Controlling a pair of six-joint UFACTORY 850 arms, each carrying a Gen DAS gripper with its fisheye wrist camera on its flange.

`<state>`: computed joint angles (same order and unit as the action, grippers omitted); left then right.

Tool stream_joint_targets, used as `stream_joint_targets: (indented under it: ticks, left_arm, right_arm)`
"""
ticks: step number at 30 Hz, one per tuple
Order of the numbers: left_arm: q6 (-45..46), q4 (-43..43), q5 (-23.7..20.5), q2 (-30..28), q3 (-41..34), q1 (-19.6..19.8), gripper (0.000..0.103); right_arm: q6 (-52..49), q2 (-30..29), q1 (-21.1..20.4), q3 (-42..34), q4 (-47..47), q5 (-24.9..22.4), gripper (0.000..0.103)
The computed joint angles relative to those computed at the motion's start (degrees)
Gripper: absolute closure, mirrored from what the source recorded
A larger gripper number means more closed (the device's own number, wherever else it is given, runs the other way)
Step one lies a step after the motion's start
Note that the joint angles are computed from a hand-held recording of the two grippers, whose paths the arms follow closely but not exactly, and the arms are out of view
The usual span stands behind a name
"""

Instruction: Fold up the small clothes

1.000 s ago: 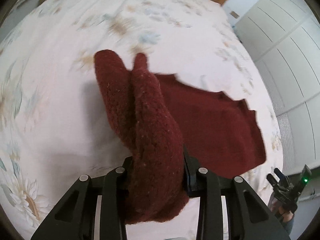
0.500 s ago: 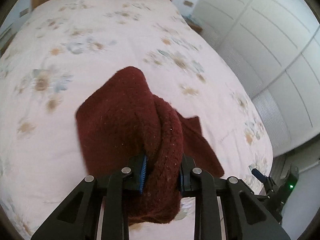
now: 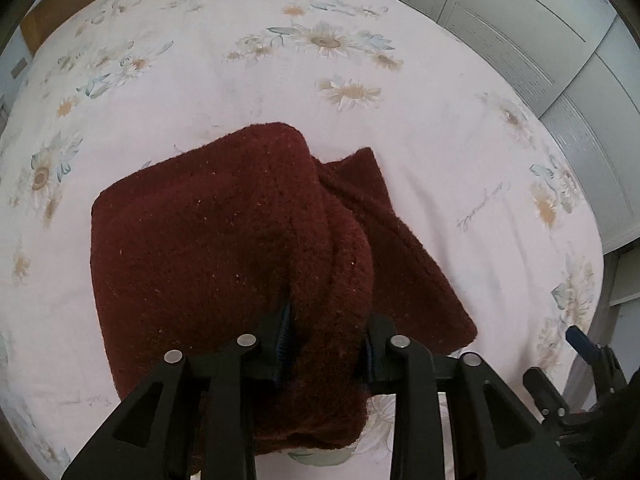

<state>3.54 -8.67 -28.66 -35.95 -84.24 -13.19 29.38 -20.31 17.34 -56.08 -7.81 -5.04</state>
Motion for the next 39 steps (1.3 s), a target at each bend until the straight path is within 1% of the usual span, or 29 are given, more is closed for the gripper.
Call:
stream_joint_targets:
  ticks: [2,3,4,6,7,8,9,10,11,13,14,15,19,21,24,26,27,29,30,32,34,36,38,39]
  left_arm:
    - [-1.1,1.9,-0.4,-0.1,0.0,-0.2,0.070]
    - [-1.5,2.2,-0.7,0.0,0.1,-0.1,0.065]
    - [-2.6,3.2,-1.0,0.5,0.5,0.0,0.062]
    - [-4.6,4.9,-1.8,1.0,0.5,0.0,0.051]
    - [-4.6,4.6,-2.3,1.4,0.4,0.0,0.049]
    - [-3.8,3.1,-2.6,1.9,0.4,0.2,0.040]
    - [-3.3,2.1,-3.2,2.2,0.3,0.4,0.025]
    - [-2.1,0.5,-3.3,2.8,0.5,0.8,0.019]
    - [-1.5,-0.4,-3.1,3.5,0.7,1.2,0.015]
    - [-1.4,-0.2,-2.6,4.9,1.6,1.8,0.015]
    - [-1.6,-0.1,-2.3,5.6,2.0,2.3,0.010]
    - [-1.7,-0.1,-2.0,6.3,2.4,2.9,0.001]
    - [-4.1,2.7,0.2,9.3,5.1,5.2,0.001]
    - [-5.9,4.7,1.3,10.6,6.8,6.6,0.001]
    - [-5.9,5.2,1.3,12.1,9.4,8.6,0.001]
    - [-5.6,4.5,2.2,13.6,12.1,10.3,0.001]
    - [-5.0,3.7,2.4,14.2,13.1,11.0,0.001]
    - [-3.8,2.1,2.9,15.4,15.5,12.5,0.001]
    - [-3.6,1.9,3.4,16.0,16.8,13.2,0.001]
    - [-2.7,1.5,3.9,16.8,18.3,14.1,0.001]
    - [0.1,-0.9,3.9,17.7,20.1,14.9,0.001]
    - [2.9,-3.8,4.0,18.4,21.4,15.5,0.001]
    - [4.7,-5.3,4.3,19.1,22.7,15.9,0.001]
    - [5.1,-5.6,4.5,19.4,23.2,15.9,0.001]
  right_arm:
    - [-0.1,0.1,0.1,0.0,0.0,0.1,0.000]
    - [-1.2,0.3,0.1,0.1,0.9,0.1,0.000]
    - [-1.4,0.4,0.2,0.2,1.1,0.2,0.000]
    - [-3.5,0.6,0.3,0.1,2.6,0.1,0.000]
    - [-3.6,0.7,0.4,0.0,2.4,-0.1,0.000]
    - [-2.3,0.8,0.5,-0.1,0.8,-0.2,0.000]
    - [-2.7,0.9,0.7,-0.3,0.8,-0.3,0.000]
    - [-5.5,1.0,0.8,-0.5,3.2,-0.3,0.000]
    - [-8.6,1.1,0.9,-0.8,5.9,-0.4,0.000]
    - [-15.1,1.2,1.3,-1.7,11.4,-0.6,0.000]
    - [-17.1,1.2,1.5,-2.2,12.7,-0.8,0.000]
    - [-18.9,1.0,1.8,-3.1,13.6,-1.5,0.000]
    - [-28.7,-1.3,3.0,-9.3,21.0,-7.6,0.000]
    - [-30.2,-3.0,3.6,-12.9,21.8,-10.2,0.000]
    - [-31.1,-6.6,4.9,-19.4,20.3,-13.3,0.000]
    - [-32.9,-9.9,5.7,-25.1,21.2,-16.9,0.001]
    - [-35.0,-12.3,6.0,-28.9,23.2,-19.6,0.002]
    - [-37.1,-15.8,6.5,-34.1,25.2,-23.4,0.007]
    - [-38.5,-18.0,6.8,-37.3,27.0,-25.5,0.007]
    - [-37.2,-21.4,7.4,-41.8,26.3,-28.9,0.008]
    - [-35.7,-24.9,8.0,-46.1,25.2,-32.4,0.009]
    - [-34.4,-28.3,8.4,-49.6,24.8,-36.0,0.012]
    - [-32.3,-30.2,8.8,-51.1,22.7,-38.0,0.029]
    - [-31.5,-30.6,8.9,-51.3,21.9,-38.4,0.034]
